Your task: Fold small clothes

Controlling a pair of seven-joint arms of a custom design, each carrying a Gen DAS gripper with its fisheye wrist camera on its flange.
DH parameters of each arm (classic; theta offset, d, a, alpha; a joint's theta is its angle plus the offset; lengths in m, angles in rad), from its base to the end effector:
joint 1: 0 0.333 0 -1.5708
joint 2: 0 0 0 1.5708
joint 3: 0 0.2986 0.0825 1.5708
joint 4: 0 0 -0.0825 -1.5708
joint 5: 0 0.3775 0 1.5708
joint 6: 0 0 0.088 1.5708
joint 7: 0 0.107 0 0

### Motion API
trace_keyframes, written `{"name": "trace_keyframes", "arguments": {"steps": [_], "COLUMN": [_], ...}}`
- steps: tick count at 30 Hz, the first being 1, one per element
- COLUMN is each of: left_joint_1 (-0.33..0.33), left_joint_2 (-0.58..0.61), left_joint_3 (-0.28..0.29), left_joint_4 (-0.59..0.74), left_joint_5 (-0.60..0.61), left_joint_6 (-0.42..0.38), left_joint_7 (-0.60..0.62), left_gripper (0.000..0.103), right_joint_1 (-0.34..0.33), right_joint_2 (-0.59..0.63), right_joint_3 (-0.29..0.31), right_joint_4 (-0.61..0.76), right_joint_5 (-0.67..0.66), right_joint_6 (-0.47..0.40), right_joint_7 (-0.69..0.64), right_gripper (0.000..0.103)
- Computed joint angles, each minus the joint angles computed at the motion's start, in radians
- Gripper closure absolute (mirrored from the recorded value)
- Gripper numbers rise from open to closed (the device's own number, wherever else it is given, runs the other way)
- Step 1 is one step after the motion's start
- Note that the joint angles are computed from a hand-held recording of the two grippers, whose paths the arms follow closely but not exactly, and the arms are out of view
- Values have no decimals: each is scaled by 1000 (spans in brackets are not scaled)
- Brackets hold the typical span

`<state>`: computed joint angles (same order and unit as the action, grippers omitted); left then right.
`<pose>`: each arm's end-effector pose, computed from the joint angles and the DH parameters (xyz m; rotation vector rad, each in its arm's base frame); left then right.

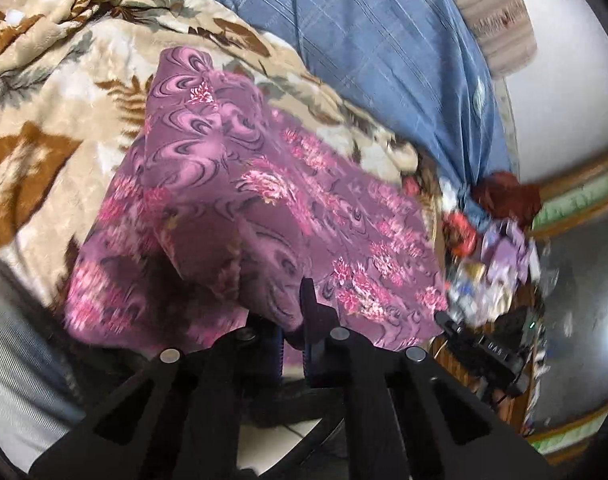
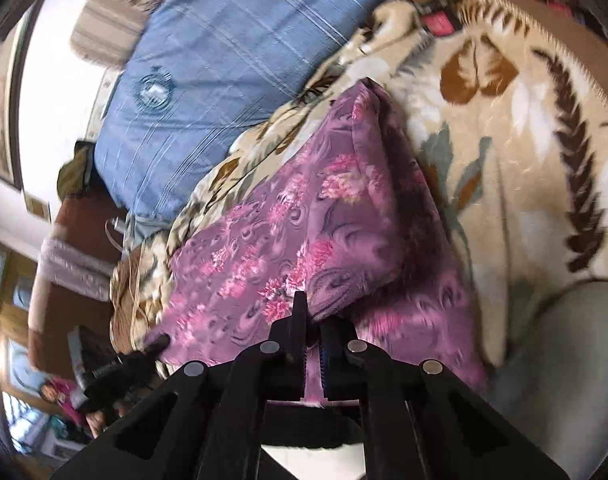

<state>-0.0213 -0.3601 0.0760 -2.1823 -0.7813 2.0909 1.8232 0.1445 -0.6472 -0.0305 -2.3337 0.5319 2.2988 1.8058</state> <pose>0.4760 -0.0048 0.5619 2.0139 -1.7981 1.0704 0.4006 0.0539 0.6253 -1.3493 1.9373 0.0979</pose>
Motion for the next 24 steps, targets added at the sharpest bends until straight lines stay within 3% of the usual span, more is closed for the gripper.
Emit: {"name": "trace_keyframes", "arguments": {"steps": [3, 5, 8, 10, 11, 12, 18, 23, 24], "left_joint_1": [9, 8, 3, 1, 3, 6, 4, 4, 4], "left_joint_2": [14, 74, 87, 51, 34, 14, -22, 74, 88], "left_joint_3": [-41, -71, -71, -69, -71, -73, -14, -35, -43], "left_joint_4": [-68, -97, -96, -106, -112, -117, -126, -78, -71], "left_joint_5": [107, 164, 164, 182, 210, 242, 234, 252, 263], "left_joint_6": [47, 110, 99, 107, 112, 120, 184, 228, 226], "left_joint_7": [-21, -68, -102, -79, -79, -89, -75, -82, -86], "left_gripper": [98, 97, 94, 78, 61, 57, 53, 54, 62], "right_joint_1": [-19, -7, 2, 9, -2, -17, -40, -86, -80], "right_joint_2": [-4, 34, 68, 24, 3, -17, -26, 113, 123], "right_joint_3": [46, 49, 37, 25, 34, 45, 36, 109, 108], "right_joint_4": [-38, -91, -128, -147, -141, -133, -102, -22, -22], "right_joint_5": [-76, -67, -24, -10, -48, -88, -142, -290, -296], "right_joint_6": [-42, -2, 20, 24, 6, -10, 16, -1, 6], "right_joint_7": [32, 28, 80, 76, 73, 75, 35, 108, 120], "right_gripper": [99, 98, 92, 86, 81, 72, 60, 60, 64]}}
